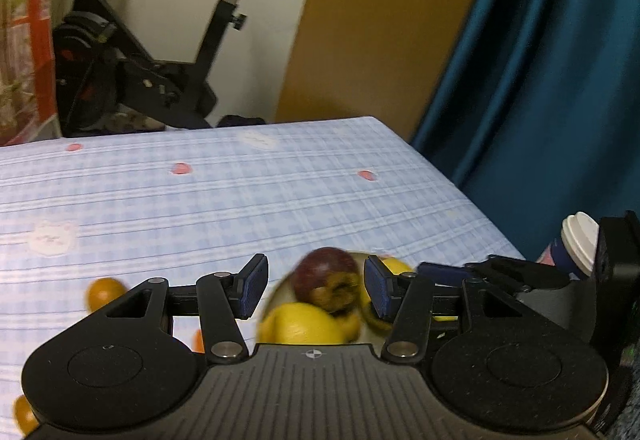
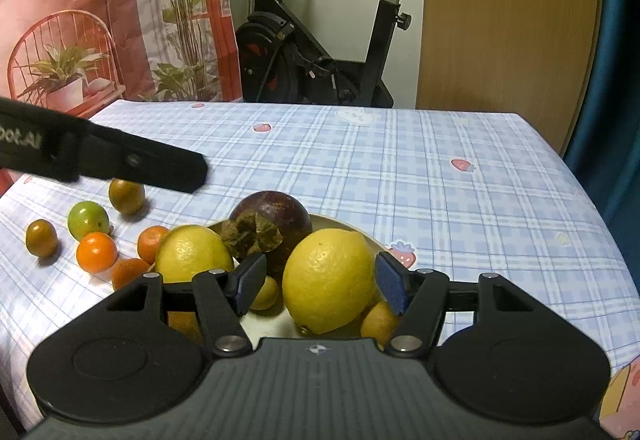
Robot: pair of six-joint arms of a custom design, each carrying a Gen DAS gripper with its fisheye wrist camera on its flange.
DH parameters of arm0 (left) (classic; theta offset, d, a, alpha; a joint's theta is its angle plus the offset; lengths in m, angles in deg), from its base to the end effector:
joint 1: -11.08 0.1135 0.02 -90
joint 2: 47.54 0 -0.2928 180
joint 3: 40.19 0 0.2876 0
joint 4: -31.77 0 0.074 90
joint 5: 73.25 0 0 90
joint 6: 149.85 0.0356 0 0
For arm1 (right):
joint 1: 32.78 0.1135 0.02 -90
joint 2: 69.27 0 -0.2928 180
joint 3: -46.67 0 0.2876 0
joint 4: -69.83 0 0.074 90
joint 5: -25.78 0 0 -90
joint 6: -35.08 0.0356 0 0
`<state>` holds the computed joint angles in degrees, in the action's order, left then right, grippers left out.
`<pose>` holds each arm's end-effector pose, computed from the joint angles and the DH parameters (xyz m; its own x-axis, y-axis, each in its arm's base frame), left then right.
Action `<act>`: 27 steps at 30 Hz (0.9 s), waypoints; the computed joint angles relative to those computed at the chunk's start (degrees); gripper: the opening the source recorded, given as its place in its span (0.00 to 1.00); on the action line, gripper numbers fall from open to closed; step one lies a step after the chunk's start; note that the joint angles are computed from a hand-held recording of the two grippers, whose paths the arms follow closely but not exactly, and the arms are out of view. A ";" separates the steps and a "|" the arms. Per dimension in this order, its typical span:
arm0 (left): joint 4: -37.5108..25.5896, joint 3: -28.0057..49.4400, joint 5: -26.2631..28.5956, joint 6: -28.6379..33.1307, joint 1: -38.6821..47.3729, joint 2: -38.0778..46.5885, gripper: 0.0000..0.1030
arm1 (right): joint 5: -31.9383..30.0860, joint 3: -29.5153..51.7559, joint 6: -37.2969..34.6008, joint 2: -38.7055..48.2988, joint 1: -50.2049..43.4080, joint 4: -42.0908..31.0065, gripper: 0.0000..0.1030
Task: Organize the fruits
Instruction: 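Lower the lemon onto the plate and open the left gripper, then move the left gripper to the bright green citrus and close it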
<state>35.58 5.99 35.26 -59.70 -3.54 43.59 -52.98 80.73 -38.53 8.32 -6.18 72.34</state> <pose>0.2976 -0.0893 0.1322 -0.6354 0.1683 -0.7536 0.4724 0.8568 -0.2069 0.2246 0.1047 0.1299 -0.6498 -0.0159 -0.7599 -0.1296 0.9875 0.0902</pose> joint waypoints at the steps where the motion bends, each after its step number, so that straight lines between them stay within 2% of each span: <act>1: -0.31 -0.41 0.19 0.55 1.18 -0.67 0.54 | 0.48 -0.07 0.32 -0.22 0.44 0.00 0.62; 13: -7.05 -2.20 7.02 6.79 19.15 -5.69 0.54 | 1.89 2.21 0.39 -2.22 6.92 -0.23 0.61; 20: -9.76 -2.58 10.40 10.82 26.50 -6.11 0.53 | 0.77 6.18 -0.81 3.09 11.15 0.65 0.61; 27: -8.97 -3.06 12.57 11.70 31.75 -4.82 0.53 | -1.02 10.78 -3.09 9.49 14.13 1.27 0.61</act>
<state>26.61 2.93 47.83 -48.00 28.21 38.76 -54.00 91.51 -41.62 17.80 7.95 73.61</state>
